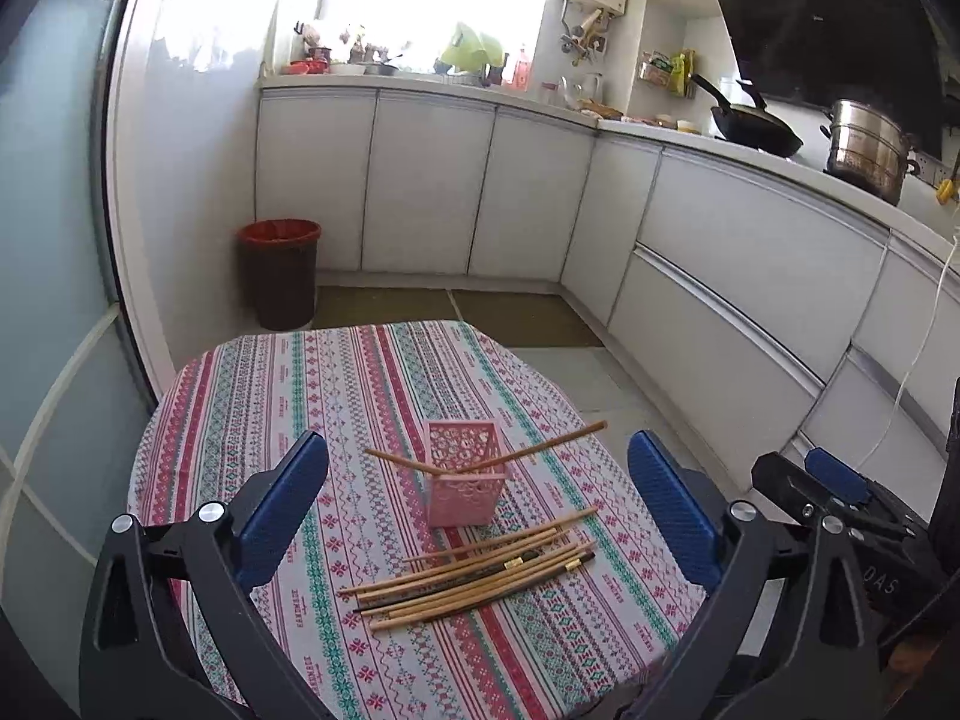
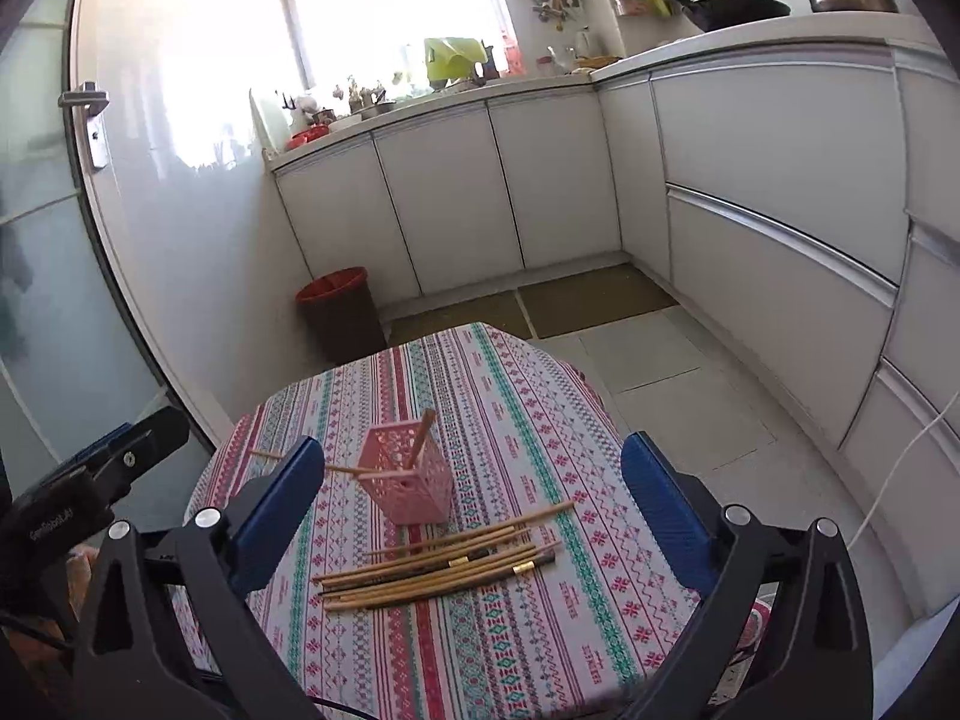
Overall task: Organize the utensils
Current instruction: 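Return the left tool to the pile and grasp another chopstick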
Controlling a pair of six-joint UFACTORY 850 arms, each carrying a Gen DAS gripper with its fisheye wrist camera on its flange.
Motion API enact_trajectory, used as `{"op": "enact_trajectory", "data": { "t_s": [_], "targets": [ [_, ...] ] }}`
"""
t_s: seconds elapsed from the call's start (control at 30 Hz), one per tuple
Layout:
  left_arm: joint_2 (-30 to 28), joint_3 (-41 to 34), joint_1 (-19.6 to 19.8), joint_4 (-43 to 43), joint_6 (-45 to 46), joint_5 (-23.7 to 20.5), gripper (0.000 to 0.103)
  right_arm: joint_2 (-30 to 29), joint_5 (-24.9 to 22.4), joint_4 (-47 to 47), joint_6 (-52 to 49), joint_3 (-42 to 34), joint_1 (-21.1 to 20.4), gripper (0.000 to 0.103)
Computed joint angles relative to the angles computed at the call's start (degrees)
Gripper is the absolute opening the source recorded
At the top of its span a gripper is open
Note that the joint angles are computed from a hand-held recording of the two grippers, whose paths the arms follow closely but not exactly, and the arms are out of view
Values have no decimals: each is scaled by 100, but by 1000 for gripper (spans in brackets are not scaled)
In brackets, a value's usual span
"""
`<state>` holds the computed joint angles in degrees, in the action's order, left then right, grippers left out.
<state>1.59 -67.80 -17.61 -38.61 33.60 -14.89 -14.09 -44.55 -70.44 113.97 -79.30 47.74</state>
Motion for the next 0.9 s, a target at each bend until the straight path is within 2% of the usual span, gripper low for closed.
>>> {"op": "enact_trajectory", "data": {
  "t_s": [0.13, 0.27, 0.3, 0.37, 0.47, 0.67, 0.8, 0.9],
  "targets": [
    [-235, -95, -145, 935, -215, -705, 96, 427, 506, -61, 513, 804, 79, 96],
    [-792, -428, -304, 1386, 476, -1957, 96, 883, 1722, -132, 1783, 1850, -93, 96],
    [-879, -425, -369, 1486, 674, -2085, 96, 952, 1905, -162, 2052, 2074, -132, 96],
    [-1052, -417, -442, 1325, 1282, -2325, 96, 1053, 1964, -377, 2680, 2424, -143, 96],
    [-1454, -646, -518, 1109, 1786, -2847, 96, 1212, 1729, -851, 3598, 2804, -106, 96],
    [-2376, -1334, -767, 1145, 2038, -3480, 96, 1262, 1215, -1272, 4202, 3020, -83, 96],
    [-2965, -1901, -806, 1141, 1923, -3852, 96, 1202, 1366, -1491, 4600, 3176, -169, 96],
    [-3290, -2271, -852, 1328, 1683, -3927, 96, 1174, 1579, -1896, 5184, 3301, -265, 96]
  ]
}}
